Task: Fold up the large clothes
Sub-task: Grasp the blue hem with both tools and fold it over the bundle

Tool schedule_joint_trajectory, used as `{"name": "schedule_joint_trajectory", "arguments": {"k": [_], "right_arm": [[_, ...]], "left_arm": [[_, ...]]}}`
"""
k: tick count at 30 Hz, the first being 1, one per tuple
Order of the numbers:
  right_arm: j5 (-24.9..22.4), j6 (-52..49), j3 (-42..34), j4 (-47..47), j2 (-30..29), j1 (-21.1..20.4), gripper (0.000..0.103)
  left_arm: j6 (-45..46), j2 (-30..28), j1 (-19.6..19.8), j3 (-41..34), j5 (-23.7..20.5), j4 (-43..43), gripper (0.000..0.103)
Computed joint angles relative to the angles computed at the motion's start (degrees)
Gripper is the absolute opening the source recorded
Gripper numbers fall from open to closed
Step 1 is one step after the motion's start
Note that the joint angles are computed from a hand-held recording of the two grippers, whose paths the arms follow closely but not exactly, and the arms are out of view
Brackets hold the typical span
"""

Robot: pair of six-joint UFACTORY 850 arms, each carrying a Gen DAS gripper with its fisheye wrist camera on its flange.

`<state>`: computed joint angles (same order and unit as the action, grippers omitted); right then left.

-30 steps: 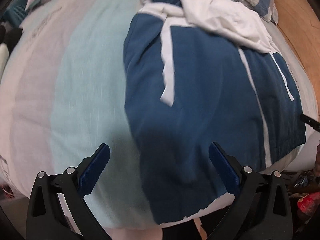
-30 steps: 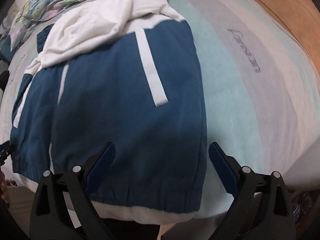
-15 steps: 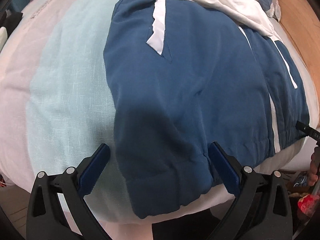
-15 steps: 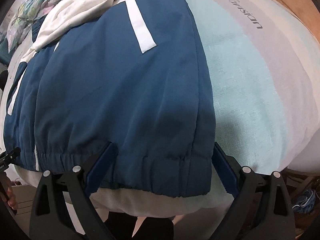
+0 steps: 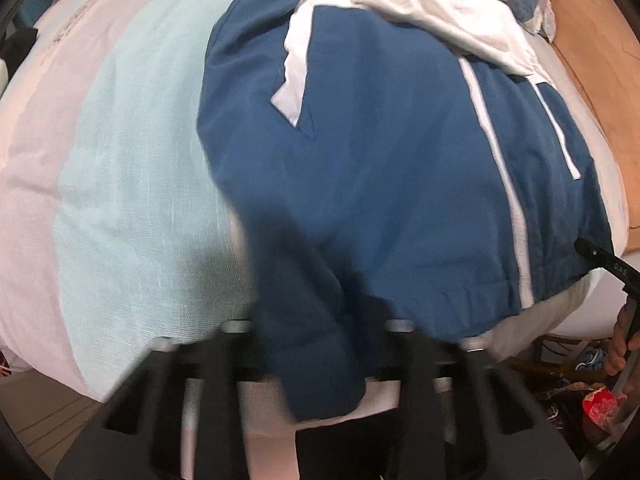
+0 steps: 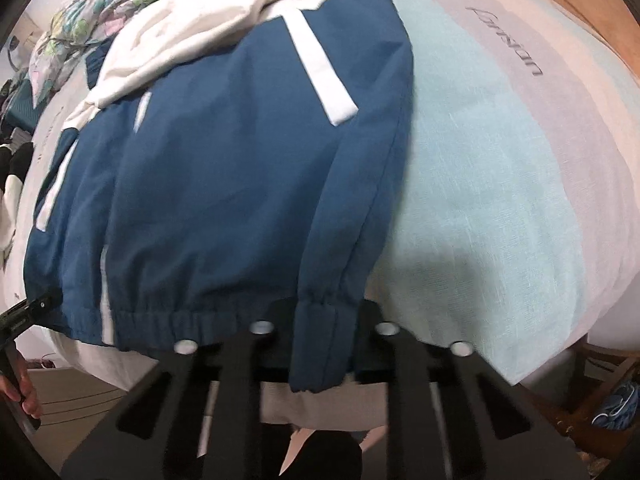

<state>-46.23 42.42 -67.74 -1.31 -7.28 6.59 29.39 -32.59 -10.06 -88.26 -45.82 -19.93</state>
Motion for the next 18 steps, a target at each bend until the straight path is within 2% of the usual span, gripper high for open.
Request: {"name": "schedule_joint_trajectory", "arguments": {"k": [4, 11, 14, 18], "right_arm": [[-0.4, 1.2, -2.1, -1.6, 0.2, -0.2, 0.007], [-3.0, 1.2, -8.9, -2.6, -1.2, -0.8, 0.006], [-4.0, 1.4, -13.0, -2.7, -2.4, -1.9, 0.006], [-3.7, -1.8, -20.6, 0.0, -6.8, -4.6, 0.006]], "left_arm": [[1.6, 0.6, -0.7, -1.7, -2.3, -0.3, 0.007], [1.0, -1.3, -0.2, -8.6, -7.1, -1.5, 0.006], [-1.3, -2.9, -0.3, -14.8, -9.6, -1.6, 0.006], [-5.6, -8.8, -0.4, -28.0, -13.5, -0.1, 0.006]]}}
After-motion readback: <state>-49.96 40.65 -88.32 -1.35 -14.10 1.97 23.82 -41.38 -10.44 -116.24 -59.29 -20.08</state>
